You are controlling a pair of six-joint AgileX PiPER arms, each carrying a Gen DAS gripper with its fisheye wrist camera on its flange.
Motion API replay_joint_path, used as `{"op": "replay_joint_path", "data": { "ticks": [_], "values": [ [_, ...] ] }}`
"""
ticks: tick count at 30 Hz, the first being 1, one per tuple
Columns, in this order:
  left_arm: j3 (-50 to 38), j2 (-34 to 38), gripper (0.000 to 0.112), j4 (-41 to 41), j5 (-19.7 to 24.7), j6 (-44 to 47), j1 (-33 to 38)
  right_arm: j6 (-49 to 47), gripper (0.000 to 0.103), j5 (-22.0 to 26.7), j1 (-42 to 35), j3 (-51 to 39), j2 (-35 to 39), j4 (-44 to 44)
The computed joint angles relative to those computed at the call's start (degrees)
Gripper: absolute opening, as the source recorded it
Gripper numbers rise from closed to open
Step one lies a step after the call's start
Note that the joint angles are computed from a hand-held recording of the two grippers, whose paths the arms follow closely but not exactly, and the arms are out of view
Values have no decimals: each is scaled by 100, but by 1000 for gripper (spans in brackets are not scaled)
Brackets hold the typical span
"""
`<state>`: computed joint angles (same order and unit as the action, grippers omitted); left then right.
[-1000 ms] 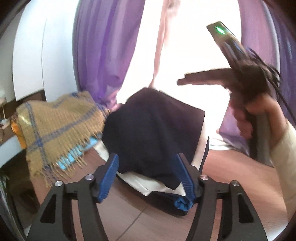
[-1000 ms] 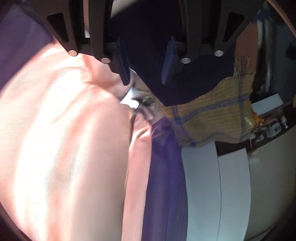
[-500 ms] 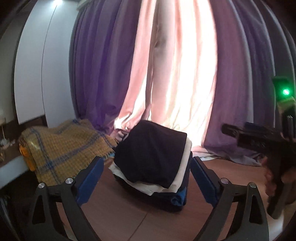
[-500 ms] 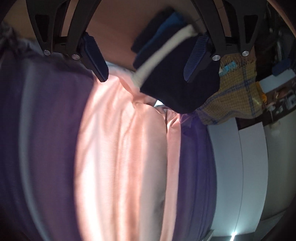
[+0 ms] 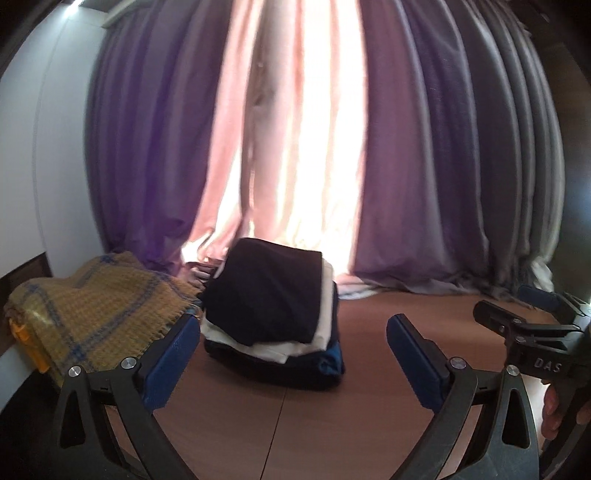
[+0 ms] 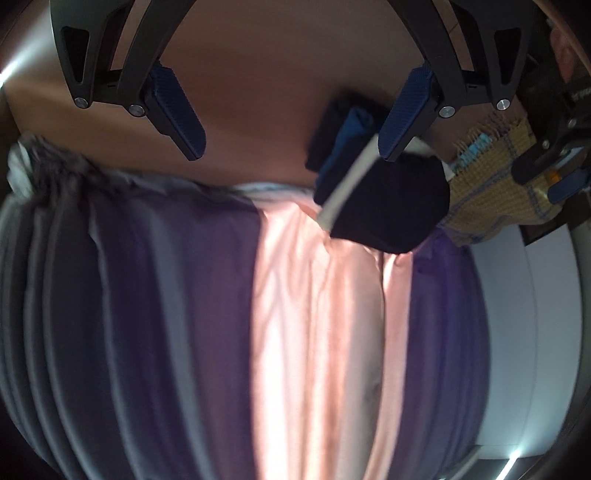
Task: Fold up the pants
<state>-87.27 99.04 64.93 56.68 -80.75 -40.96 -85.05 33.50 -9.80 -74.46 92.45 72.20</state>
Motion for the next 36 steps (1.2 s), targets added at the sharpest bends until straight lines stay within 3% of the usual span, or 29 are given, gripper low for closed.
{"op": "replay_joint_path", "data": {
  "ticks": [4,8,14,26,36],
  "values": [
    [560,-397,103,-62,-447,162,-24,-192,96,-546,-50,1115,-798,352],
    [846,-640,103,-57,-550,257,-178,-39,96,-906,-79,1789,-1352,427],
    [1012,-832,103,-11,-424,188,-489,216,96,-797,-457,2366,-2060,195],
    [1128,-982,103,-24,256,-209,-1186,36,96,293,-1628,2795,-2764,-22],
    [1120,-1072,103,-43,1104,-524,-2006,-347,96,1663,-2906,3088,-3217,-23]
  ]
}}
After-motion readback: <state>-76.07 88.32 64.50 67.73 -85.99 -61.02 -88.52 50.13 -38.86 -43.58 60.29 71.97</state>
